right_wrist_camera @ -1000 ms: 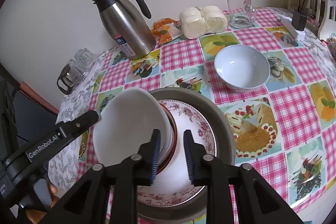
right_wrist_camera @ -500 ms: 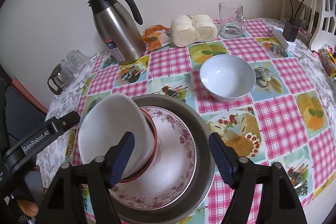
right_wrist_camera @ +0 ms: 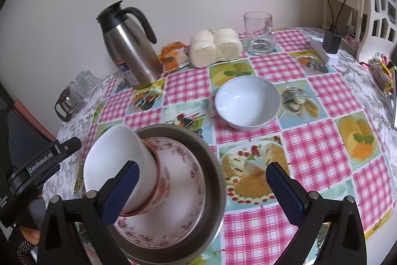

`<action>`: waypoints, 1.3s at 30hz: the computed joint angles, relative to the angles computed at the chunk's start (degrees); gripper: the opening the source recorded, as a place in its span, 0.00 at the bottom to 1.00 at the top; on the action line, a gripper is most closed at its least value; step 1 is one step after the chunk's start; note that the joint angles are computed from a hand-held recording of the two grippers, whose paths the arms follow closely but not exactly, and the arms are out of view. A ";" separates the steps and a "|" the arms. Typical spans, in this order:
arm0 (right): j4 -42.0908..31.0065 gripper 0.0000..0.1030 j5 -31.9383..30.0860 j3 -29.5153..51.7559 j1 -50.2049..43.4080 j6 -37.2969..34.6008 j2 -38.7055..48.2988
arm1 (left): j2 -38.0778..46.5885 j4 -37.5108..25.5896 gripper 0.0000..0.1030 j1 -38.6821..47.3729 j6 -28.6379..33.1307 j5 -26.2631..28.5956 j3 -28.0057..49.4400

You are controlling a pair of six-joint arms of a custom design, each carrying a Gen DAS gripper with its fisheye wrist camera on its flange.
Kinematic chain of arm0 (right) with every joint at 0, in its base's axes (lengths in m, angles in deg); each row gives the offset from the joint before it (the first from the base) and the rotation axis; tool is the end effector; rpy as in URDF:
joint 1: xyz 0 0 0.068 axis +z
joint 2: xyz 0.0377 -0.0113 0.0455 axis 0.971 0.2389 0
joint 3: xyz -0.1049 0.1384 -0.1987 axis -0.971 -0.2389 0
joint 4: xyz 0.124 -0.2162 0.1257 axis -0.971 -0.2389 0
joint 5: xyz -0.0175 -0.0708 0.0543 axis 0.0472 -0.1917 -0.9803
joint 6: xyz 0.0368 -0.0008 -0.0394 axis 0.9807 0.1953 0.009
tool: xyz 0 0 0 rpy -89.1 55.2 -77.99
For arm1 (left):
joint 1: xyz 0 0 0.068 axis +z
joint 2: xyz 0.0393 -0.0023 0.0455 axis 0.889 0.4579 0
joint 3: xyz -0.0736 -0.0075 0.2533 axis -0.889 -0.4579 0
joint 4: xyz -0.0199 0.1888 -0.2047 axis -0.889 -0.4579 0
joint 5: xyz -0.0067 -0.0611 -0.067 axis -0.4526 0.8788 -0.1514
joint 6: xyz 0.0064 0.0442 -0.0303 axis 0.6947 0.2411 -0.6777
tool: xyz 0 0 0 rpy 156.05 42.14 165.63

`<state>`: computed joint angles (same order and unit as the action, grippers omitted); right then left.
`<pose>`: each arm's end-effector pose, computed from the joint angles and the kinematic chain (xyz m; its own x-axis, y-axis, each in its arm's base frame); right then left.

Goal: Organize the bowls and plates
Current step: 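Move both tools to the pale blue bowl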

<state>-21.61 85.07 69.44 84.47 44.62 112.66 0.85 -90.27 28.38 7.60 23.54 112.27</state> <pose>0.2214 0.0337 0.1767 -0.8018 0.2483 -0.5436 0.1308 0.9605 0.2458 0.2596 -0.1608 0.1846 -0.7526 -0.2912 -0.5906 -0.2715 0.9543 -0.1247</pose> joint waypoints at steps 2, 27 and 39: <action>-0.38 1.00 -1.02 -0.28 -2.31 -1.28 -0.87 | -0.32 0.73 0.89 -1.20 0.11 -1.26 0.40; 2.77 1.00 -14.25 1.21 -30.86 -9.90 6.65 | 21.96 5.89 1.00 -15.47 10.84 -0.46 25.55; 7.59 1.00 -16.93 4.05 -36.26 -10.32 19.12 | 37.25 -1.52 1.00 -15.63 11.42 2.37 41.94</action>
